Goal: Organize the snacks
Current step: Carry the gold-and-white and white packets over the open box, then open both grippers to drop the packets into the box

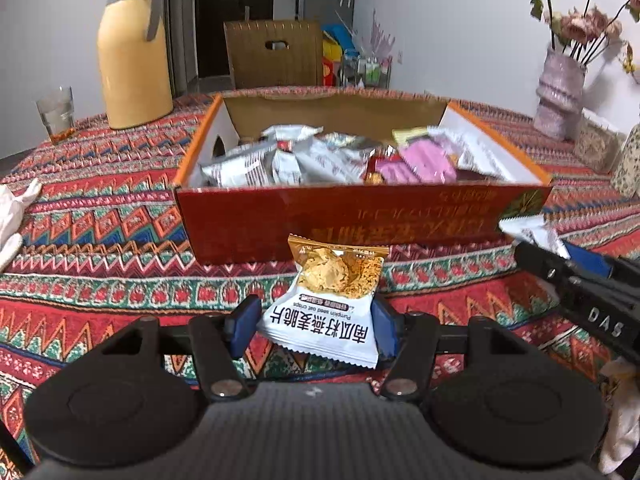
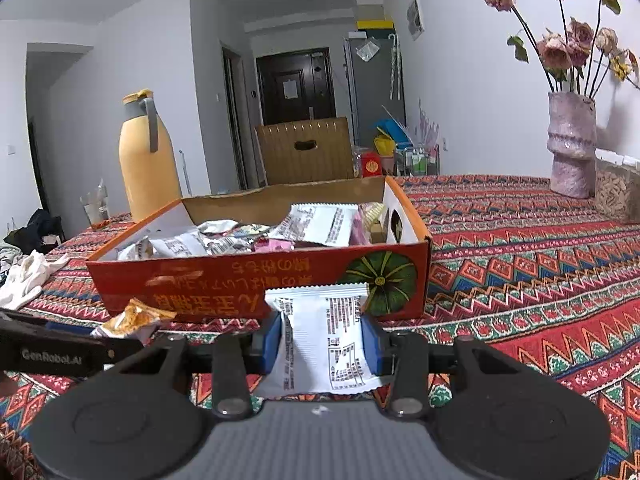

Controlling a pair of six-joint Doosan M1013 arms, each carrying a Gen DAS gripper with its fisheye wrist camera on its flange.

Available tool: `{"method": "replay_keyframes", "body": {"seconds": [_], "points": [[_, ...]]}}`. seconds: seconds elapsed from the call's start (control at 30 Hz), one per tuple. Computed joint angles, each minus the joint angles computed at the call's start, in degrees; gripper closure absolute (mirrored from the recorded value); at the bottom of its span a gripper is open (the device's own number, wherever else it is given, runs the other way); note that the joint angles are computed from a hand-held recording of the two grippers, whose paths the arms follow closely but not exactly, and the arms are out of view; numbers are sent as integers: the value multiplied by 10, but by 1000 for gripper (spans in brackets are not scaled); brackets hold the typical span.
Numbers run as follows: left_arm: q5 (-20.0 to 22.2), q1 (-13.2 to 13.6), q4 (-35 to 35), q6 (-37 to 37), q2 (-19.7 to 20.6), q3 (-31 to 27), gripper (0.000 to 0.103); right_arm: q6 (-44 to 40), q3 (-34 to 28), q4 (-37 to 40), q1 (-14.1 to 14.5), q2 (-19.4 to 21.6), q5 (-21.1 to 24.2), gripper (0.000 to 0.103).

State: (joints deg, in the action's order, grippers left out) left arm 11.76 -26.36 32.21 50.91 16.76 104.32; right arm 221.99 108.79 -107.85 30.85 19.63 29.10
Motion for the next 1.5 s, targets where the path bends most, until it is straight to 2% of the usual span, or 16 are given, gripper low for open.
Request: {"method": "replay_keyframes", "body": {"seconds": [0.13, 0.37, 0.5, 0.63, 0.73, 0.97, 1.1, 1.2, 1.27, 1.3, 1.33, 1.37, 1.4, 1.43, 1.47, 1.5], "points": [[-23, -3, 116, -117, -15, 9, 43, 25, 5, -35, 1, -11, 3, 62], [-35, -8, 430, -439, -24, -6, 43, 0, -22, -49, -5, -15, 16, 62], [-17, -11, 523, -543, -12, -32, 43, -31, -54, -36, -16, -5, 3, 62], [-5, -10, 507, -552, 4, -62, 43, -43, -89, -36, -28, 13, -8, 62], [19, -12, 536, -583, 19, -83, 43, -49, -115, -27, -36, 28, -18, 62], [54, -7, 515, -563, 54, -123, 42, -49, -145, -15, -46, 61, -19, 62], [45, 2, 506, -568, 68, -127, 42, -96, -153, 26, -49, 68, -39, 62], [39, 7, 439, -501, 76, -132, 42, -122, -155, 47, -46, 71, -35, 60], [32, 10, 431, -492, 76, -131, 40, -140, -156, 70, -43, 71, -25, 56], [29, 10, 445, -505, 74, -127, 35, -136, -154, 69, -43, 70, -22, 54], [27, 10, 459, -520, 72, -124, 30, -130, -152, 69, -43, 68, -19, 46], [26, 10, 498, -560, 69, -118, 19, -120, -149, 64, -43, 66, -15, 40], [29, 9, 534, -598, 67, -114, 10, -109, -146, 58, -43, 65, -9, 27], [36, 7, 565, -630, 64, -109, 6, -96, -144, 49, -42, 64, -2, 17], [44, 5, 593, -660, 62, -105, 0, -84, -141, 42, -42, 63, 3, 14], [50, 4, 611, -680, 61, -103, 0, -76, -140, 38, -42, 62, 5, 8]]}}
